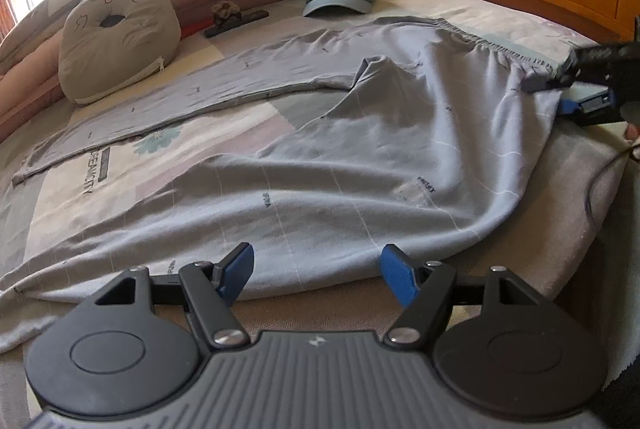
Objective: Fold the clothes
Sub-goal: 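Close the right tool on the elastic waistband of the grey sweatpants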
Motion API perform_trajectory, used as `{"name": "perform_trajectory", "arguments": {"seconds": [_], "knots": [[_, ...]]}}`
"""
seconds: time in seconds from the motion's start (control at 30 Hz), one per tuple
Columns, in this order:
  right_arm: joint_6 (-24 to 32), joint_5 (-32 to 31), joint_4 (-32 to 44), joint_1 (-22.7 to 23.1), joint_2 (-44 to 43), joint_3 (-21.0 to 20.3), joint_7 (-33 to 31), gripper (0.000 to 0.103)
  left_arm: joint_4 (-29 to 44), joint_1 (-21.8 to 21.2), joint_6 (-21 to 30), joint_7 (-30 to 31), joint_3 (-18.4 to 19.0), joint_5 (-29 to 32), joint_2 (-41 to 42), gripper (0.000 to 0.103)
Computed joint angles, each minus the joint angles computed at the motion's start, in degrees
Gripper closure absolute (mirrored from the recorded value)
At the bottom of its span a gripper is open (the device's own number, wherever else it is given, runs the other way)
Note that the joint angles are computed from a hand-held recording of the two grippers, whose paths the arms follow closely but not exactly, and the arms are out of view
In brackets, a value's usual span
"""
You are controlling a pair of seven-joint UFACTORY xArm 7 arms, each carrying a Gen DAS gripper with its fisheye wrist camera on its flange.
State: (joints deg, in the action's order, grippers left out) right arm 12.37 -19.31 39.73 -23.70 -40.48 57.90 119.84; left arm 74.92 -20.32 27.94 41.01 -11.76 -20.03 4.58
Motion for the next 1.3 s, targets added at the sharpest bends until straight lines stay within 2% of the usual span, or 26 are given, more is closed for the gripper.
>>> {"name": "perform_trajectory", "arguments": {"seconds": [0.03,0.1,0.17,0.2,0.27,0.4,0.6,0.83,0.87,0.93,1.0,1.03,1.23,1.27,1.3], "knots": [[-0.9,1.3,-1.6,-0.3,-0.9,0.2,1.3,0.103,-0.1,0.1,-0.1,0.9,-0.2,-1.0,-0.2,0.031],[-7.6,3.2,-5.9,-2.2,-5.7,1.5,7.2,0.103,-0.7,0.3,0.0,3.1,-0.3,-3.3,-1.0,0.031],[-8.8,3.8,-6.4,-1.9,-5.7,1.3,6.3,0.103,-1.1,0.2,0.0,3.4,-0.1,-3.8,-1.3,0.031],[-7.7,3.8,-5.8,-1.5,-5.1,1.1,4.9,0.103,-1.2,0.1,0.1,2.8,0.0,-3.3,-1.3,0.031],[-1.2,3.2,-2.4,0.0,-2.3,0.5,1.0,0.103,-1.2,-0.1,-0.4,1.0,0.2,-1.4,-1.2,0.031],[5.9,3.7,-0.2,2.8,-2.1,-0.6,2.5,0.102,-1.3,0.1,-0.7,1.6,0.3,-2.3,-1.5,0.031],[15.6,2.9,0.1,10.0,-4.3,-2.9,6.6,0.102,-1.1,0.1,-0.9,0.7,0.4,-1.5,-1.3,0.031],[20.6,-0.5,2.5,14.0,-1.3,-4.1,9.3,0.101,-1.1,0.0,-0.9,1.1,0.3,-1.6,-1.2,0.031],[21.1,-1.0,2.5,14.7,-1.2,-4.7,9.8,0.099,-1.1,0.0,-0.9,1.1,0.3,-1.4,-1.2,0.031],[22.8,-2.1,2.7,15.8,-1.3,-5.7,10.4,0.088,-1.2,0.0,-0.9,1.4,0.3,-1.7,-1.3,0.031],[27.0,-3.8,3.4,16.8,-2.1,-6.8,9.7,0.063,-1.1,0.0,-0.8,1.2,0.3,-1.6,-1.2,0.031],[28.1,-4.5,3.1,17.3,-2.5,-7.8,9.4,0.058,-1.0,0.0,-0.8,0.8,0.3,-1.2,-1.1,0.031],[29.0,-10.0,2.6,17.4,1.2,-12.1,8.3,0.057,-1.1,-0.2,-0.6,0.2,0.2,-0.2,-1.1,0.031],[30.0,-11.4,3.6,17.2,2.7,-12.4,7.3,0.058,-1.0,-0.2,-0.7,-0.2,0.3,0.3,-1.0,0.031],[32.4,-12.5,5.2,17.3,4.9,-12.4,5.4,0.067,-1.0,-0.3,-0.8,-0.4,0.3,0.6,-1.0,0.031]]}}
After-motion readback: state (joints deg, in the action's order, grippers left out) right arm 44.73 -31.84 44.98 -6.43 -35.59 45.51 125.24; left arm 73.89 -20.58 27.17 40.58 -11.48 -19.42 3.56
